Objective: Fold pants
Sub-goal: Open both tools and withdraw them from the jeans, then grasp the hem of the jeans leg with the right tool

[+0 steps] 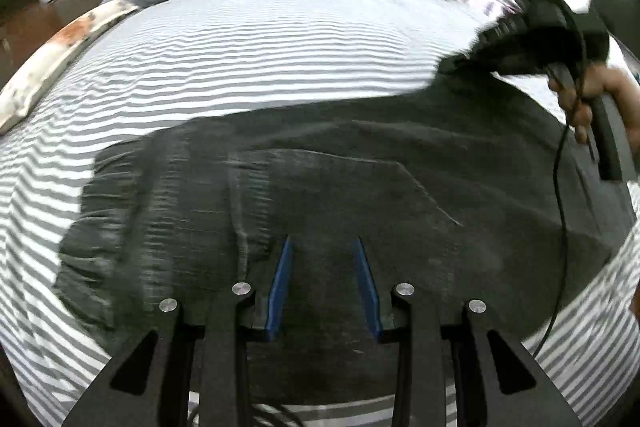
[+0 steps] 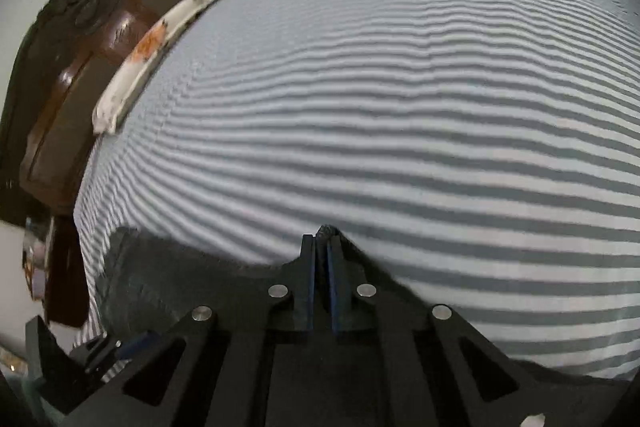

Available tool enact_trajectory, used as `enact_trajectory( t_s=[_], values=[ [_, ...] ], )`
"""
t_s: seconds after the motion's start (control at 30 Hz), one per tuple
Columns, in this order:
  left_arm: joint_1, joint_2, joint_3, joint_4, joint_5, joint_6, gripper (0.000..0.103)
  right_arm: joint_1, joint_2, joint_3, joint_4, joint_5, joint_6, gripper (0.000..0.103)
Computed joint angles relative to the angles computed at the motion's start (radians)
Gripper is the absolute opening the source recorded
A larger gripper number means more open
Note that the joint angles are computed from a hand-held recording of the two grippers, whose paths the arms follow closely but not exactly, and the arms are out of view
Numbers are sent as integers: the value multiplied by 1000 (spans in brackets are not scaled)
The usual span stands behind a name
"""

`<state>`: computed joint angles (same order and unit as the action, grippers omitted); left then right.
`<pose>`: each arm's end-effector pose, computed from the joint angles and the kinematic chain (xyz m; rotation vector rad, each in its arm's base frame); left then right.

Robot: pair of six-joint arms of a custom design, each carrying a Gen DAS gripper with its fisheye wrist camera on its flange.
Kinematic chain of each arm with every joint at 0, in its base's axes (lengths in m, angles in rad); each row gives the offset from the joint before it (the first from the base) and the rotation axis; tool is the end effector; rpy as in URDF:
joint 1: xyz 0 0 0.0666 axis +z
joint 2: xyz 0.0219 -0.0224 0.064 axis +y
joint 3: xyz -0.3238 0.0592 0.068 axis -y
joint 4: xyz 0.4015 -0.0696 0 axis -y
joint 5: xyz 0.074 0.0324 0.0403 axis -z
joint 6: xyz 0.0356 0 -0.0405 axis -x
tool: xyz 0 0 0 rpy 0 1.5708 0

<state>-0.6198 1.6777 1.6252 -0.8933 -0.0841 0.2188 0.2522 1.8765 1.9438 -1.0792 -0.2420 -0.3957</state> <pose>0.4809 -0.3400 0.3353 0.4697 2.4839 -0.2353 0.6198 0.1681 0.3538 0.0972 2.6351 0.5445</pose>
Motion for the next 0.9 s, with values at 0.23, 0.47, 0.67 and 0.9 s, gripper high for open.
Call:
enact_trajectory(
  t_s=[0.23,0.47,0.67,0.9],
  values=[
    [15,3,-21,-6,-37,-10,34,6,41,12,0,65,-4,5],
    [2,-5,1,-41,-69,6,35,25,-122,-127,73,141,-60,41],
    [-2,-23,-24,-68,-100,5,39,55,-375,-423,165,115,-183,41],
    [-3,-13,-21,-75,-112,17,41,61,-562,-698,155,145,-309,40]
  ],
)
